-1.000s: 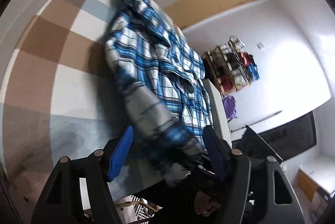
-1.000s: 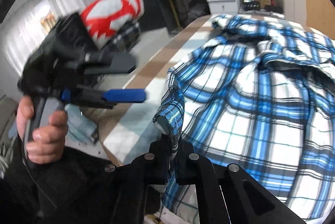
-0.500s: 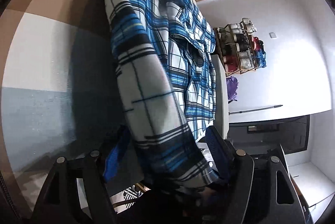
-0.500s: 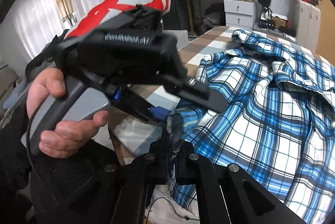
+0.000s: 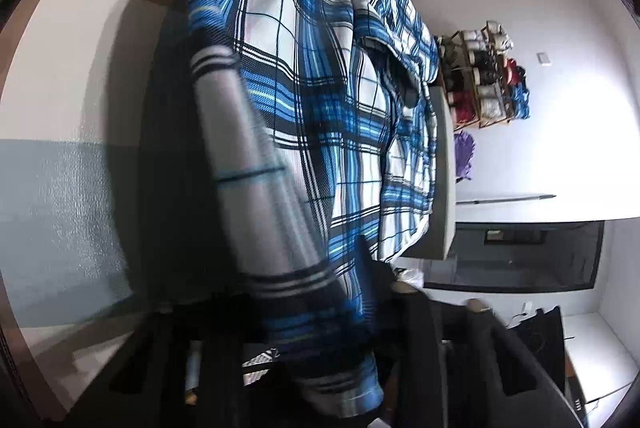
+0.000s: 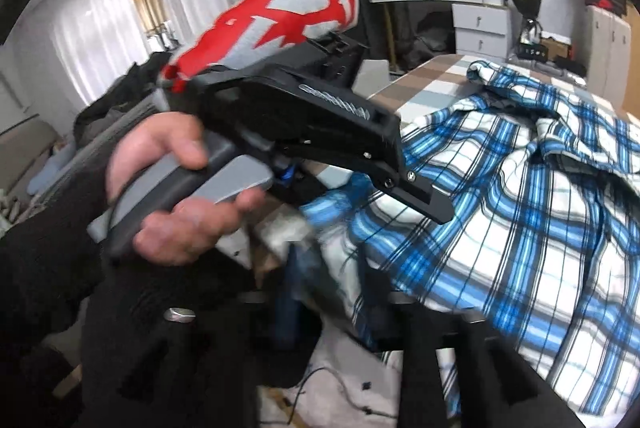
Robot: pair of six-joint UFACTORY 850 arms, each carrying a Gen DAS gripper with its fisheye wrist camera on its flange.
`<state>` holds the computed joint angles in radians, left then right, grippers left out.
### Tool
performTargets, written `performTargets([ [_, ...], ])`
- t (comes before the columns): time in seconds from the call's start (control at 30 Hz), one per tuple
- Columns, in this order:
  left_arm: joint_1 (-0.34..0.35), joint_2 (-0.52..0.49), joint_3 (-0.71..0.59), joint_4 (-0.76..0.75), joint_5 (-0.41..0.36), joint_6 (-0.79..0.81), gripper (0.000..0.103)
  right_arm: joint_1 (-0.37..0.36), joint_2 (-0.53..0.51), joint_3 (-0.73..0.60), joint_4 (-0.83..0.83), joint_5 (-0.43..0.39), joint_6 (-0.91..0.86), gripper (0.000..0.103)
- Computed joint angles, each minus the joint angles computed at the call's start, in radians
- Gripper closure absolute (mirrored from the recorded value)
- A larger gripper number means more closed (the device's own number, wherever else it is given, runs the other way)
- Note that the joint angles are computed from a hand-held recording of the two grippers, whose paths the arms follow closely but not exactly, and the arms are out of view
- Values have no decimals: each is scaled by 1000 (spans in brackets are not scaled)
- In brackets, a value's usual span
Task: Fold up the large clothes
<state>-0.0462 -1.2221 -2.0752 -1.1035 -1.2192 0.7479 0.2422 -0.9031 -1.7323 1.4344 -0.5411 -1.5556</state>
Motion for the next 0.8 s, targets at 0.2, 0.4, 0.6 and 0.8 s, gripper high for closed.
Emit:
performTargets([
  [0.2, 10, 6, 13, -50, -21, 54, 97, -164, 143, 205, 193, -133, -1, 27],
  [0.4, 17, 15, 38, -131, -55, 125, 97, -373, 229, 328, 389, -75, 150, 4],
  [0.6, 5, 13, 33, -151, -52, 142, 97, -451, 176, 312, 264, 59, 536, 4],
  [0.8, 3, 21, 40, -148, -50, 158, 97, -429, 151, 349, 560, 79, 416, 4],
])
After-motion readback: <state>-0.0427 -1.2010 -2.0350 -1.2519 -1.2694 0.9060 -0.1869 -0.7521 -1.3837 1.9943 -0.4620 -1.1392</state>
